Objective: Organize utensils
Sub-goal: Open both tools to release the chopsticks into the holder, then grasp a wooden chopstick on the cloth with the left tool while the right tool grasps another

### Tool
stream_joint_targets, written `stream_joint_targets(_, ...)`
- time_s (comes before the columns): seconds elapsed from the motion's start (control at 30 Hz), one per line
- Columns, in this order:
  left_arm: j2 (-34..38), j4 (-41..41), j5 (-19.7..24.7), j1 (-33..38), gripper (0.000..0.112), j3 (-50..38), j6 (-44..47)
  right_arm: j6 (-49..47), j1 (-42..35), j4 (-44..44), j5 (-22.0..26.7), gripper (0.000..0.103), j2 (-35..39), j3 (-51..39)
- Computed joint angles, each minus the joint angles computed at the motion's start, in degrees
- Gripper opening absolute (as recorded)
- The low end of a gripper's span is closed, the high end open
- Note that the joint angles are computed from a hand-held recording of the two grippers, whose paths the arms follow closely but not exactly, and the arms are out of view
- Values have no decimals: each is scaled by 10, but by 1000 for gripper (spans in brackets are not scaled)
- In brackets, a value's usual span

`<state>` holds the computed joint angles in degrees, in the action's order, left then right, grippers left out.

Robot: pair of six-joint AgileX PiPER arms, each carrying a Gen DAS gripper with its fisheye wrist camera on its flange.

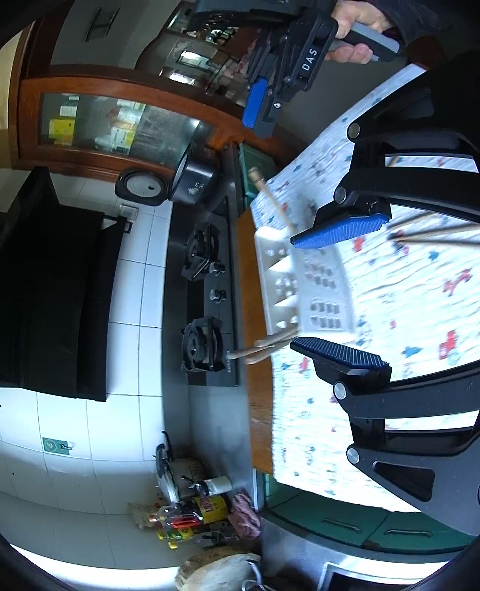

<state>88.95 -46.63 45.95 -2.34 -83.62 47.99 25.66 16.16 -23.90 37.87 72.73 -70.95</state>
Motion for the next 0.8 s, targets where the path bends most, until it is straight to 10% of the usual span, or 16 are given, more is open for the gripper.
stream_joint_targets(0.8, -167, -133, -90, 49, 71, 423, 253, 128, -26, -39, -170, 30, -159, 484)
